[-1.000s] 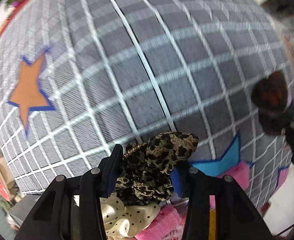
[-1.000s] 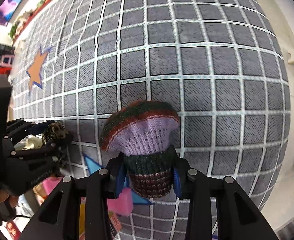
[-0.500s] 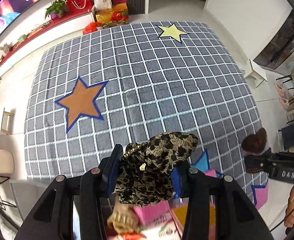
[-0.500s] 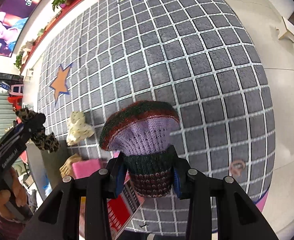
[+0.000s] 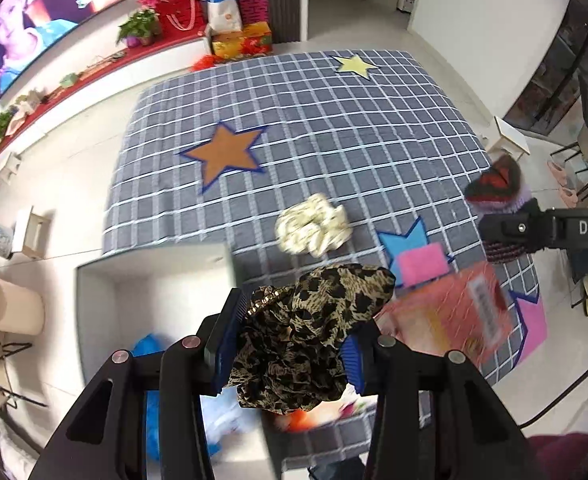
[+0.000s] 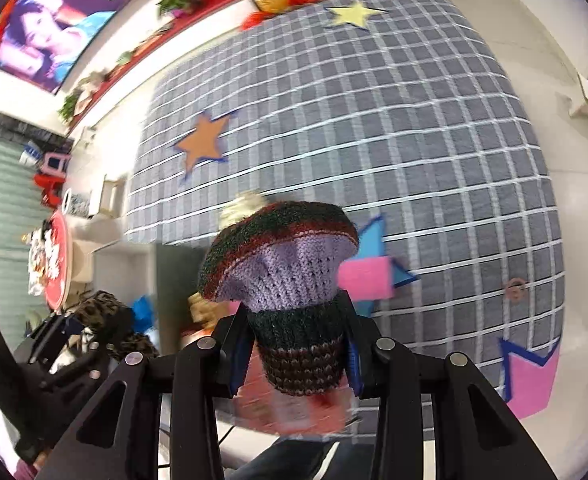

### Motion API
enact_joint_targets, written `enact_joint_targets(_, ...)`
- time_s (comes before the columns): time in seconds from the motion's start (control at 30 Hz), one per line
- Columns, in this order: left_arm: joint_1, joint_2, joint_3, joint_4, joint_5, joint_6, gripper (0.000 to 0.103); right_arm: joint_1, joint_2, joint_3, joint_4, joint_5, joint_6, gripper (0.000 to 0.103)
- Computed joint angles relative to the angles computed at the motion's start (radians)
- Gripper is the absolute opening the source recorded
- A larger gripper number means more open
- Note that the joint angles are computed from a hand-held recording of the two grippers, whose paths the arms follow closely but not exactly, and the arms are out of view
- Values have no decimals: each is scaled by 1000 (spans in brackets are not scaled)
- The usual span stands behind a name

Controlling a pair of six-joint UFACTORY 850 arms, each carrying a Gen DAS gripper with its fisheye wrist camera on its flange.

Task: Organize soft objects
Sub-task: 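Hold the knit hat and leopard-print cloth above the white box with both tools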

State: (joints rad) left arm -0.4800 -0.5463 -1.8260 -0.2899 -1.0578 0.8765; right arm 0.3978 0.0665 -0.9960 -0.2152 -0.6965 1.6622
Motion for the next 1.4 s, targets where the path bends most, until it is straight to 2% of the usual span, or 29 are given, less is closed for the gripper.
enact_joint_targets(0.33,139,18,19,20,27,-23,48,70,-272,-318,108,-18,-275,39)
enact_joint_targets(0.53,200,20,36,29,42,-68,48,89,-414,-499,157,-92,-456,39)
enact_joint_targets(0.9,255,38,82,50,61,-102,48,101,-598,-760,196,-218,-653,40)
enact_joint_targets(1.23,274,43,106,70,61,-128,48,106,-717,-923,215,-284,-730,40)
enact_joint_targets(1.4,273,50,119,89,65,-129,48,113,-752,-962,220,-296,-741,40)
